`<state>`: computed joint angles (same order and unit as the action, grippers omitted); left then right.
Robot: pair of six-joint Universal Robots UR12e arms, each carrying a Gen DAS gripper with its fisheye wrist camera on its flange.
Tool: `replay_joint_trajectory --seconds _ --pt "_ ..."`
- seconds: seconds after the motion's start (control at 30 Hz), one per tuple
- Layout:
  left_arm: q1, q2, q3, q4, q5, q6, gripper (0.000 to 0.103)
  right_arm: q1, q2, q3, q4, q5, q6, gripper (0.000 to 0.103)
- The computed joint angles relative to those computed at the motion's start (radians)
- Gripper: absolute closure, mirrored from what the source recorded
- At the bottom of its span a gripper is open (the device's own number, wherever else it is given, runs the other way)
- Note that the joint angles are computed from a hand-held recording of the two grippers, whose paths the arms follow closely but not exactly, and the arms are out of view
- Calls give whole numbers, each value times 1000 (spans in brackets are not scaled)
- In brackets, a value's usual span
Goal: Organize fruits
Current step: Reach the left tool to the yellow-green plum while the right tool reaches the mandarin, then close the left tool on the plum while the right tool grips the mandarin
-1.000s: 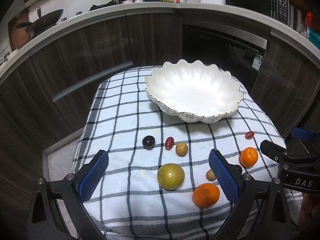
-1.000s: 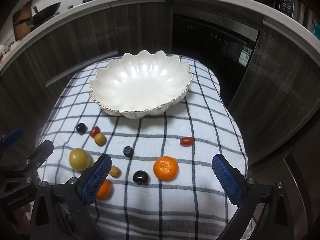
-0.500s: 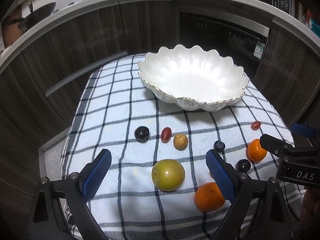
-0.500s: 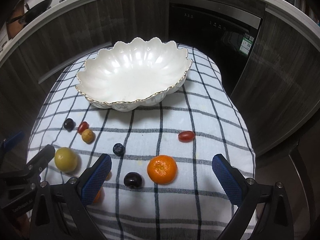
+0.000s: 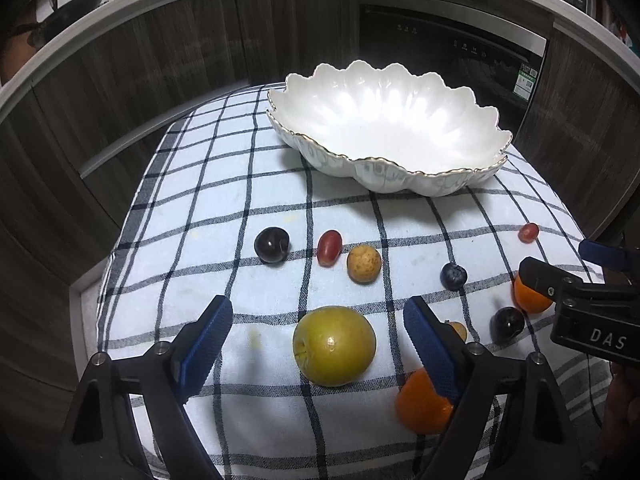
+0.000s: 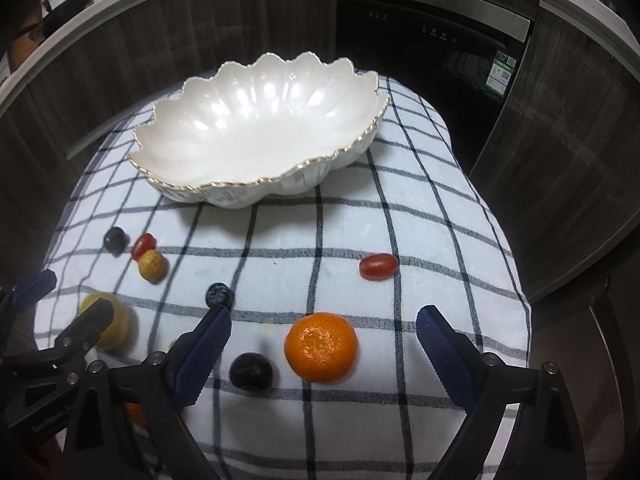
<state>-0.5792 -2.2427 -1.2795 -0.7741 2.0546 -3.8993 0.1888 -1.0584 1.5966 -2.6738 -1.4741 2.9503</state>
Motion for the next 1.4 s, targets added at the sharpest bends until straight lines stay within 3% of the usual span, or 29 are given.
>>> replay_joint_trajectory --seconds 0.47,0.63,0.87,1.0,1.4 --pt "3 -10 2 -6 -26 -5 26 -2 23 -12 35 -11 14 14" --pt "5 -12 0 -17 -38 -13 30 -2 29 -18 62 -6 13 23" --pt "10 -13 -2 -20 -65 -7 48 -2 33 -22 97 1 13 46" --pt "8 -13 -1 -12 -63 5 55 -3 35 -22 98 3 10 54" --pt "4 -14 7 -10 -49 21 56 -11 28 -18 103 35 9 59"
